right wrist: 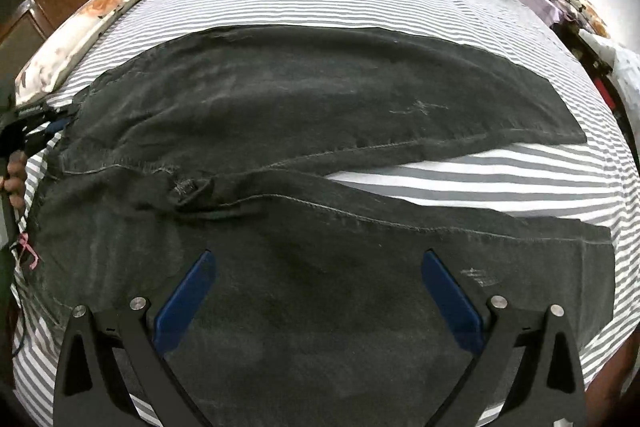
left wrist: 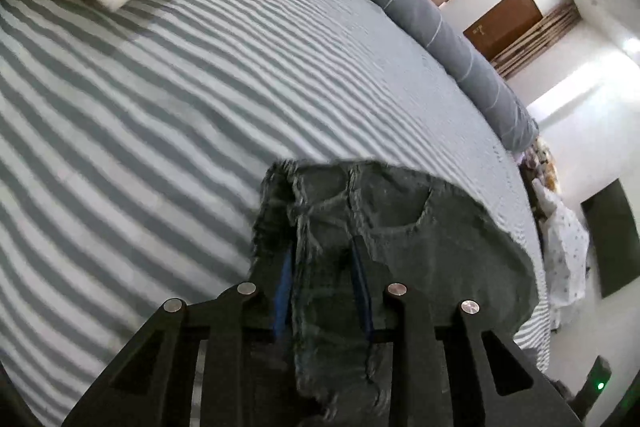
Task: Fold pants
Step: 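Lift the waistband with the left gripper while the right gripper grasps the leg hem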
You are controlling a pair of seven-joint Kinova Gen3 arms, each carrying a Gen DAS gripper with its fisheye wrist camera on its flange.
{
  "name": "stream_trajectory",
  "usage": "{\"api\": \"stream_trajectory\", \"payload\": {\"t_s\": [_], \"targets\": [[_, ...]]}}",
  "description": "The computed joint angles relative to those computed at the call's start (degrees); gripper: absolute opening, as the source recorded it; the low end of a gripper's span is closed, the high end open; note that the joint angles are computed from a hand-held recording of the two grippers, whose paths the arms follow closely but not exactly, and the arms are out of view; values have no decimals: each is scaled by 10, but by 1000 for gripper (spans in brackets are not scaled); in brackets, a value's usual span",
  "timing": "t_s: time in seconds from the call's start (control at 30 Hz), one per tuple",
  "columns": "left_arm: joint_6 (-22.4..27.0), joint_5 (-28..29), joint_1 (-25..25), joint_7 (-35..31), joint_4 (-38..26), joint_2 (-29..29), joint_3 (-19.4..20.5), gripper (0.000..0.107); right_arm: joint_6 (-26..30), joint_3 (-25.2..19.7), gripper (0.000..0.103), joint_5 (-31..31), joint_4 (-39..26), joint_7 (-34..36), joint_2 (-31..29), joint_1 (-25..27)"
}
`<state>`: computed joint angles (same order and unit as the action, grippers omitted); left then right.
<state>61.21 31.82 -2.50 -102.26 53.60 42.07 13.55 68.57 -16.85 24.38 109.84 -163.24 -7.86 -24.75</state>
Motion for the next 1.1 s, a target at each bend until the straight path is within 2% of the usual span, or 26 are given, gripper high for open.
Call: {"api": "stream_trajectory", "payload": {"t_s": [0.13,0.2,0.27,0.4,0.5,0.6,0.73,0.87,1.0,1.1], "targets": [[20,7,3,19,-54,34,5,28,-20,10,102,1,0,12,5,7],[18,15,3,28,-67,45,9,28,-28,14,102,3,-1,16,8,10],[9,23,5,43,-77,56,11,28,-42,4,102,0,-5,33,13,35],[-29,37,4,65,-57,56,17,28,-76,-56,102,-11,-17,88,24,141],[-81,21,14,47,-11,27,7,7,-98,-99,102,-14,-36,143,37,221],[-134,40,-3,5,46,1,29,6,-117,-145,102,-16,-64,206,61,301],[-191,82,-24,-51,109,-35,58,5,-127,-232,102,9,-111,287,107,407],[-213,144,-58,-114,152,-57,90,5,-136,-335,102,26,-167,380,172,508],[-221,186,-63,-158,168,-75,91,5,-89,-439,102,59,-266,473,274,564],[-221,219,-72,-192,185,-88,95,5,-51,-476,101,73,-346,543,351,561]]}}
